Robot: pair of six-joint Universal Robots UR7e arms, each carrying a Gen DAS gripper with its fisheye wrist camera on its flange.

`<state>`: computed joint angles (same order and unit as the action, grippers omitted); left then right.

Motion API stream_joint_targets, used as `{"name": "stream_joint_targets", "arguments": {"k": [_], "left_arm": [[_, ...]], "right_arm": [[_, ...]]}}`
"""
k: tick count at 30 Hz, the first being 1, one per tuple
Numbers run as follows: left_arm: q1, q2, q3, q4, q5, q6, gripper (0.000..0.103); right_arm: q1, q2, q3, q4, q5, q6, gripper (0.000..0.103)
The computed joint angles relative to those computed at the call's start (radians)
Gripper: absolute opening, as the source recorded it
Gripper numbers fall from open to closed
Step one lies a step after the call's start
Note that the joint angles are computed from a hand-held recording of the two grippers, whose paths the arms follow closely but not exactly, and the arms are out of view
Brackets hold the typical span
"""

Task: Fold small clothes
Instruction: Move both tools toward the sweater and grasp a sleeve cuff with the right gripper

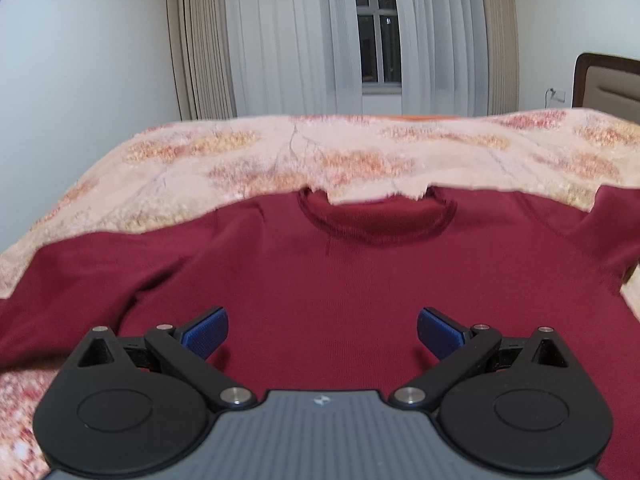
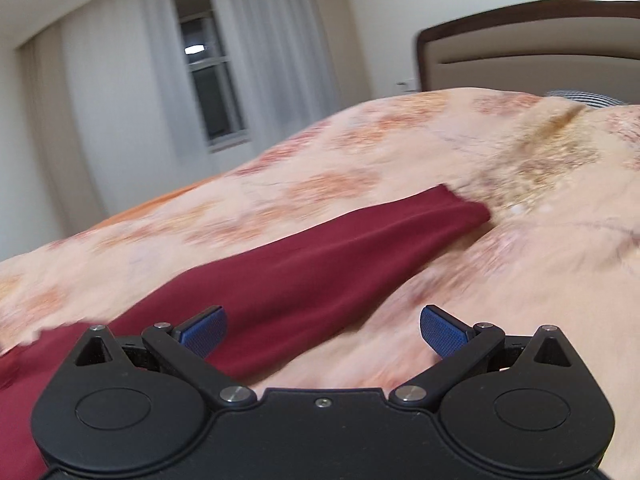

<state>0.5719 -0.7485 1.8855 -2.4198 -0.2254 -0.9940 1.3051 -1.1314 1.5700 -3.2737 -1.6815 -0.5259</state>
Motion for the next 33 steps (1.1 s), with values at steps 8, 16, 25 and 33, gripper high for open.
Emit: {"name": "stream_joint_targets", "arguments": {"k": [8, 16, 25, 33], "left_arm": [[0.018, 0.016, 0.023, -0.042, -0.027, -0.003, 0.103], [0.023, 0.018, 0.04, -0.119, -0.043, 0.028, 0.103], [0.025, 0.016, 0.049, -0.183, -0.056, 0.065, 0.103], [0.003, -0.115, 0.118, -0.36, -0.179, 0.164, 0.103]], "right_arm": [[-0.042, 0.113, -0.184, 0.019, -0.004, 0.312, 0.084], [-0.033, 0.137, -0.22, 0.03, -0.024, 0.298, 0.009], [-0.009, 0.049, -0.143, -0.01, -0.045, 0.359, 0.006], [0.104, 0.043, -0.094, -0.181, -0.07, 0.123, 0.006]]}}
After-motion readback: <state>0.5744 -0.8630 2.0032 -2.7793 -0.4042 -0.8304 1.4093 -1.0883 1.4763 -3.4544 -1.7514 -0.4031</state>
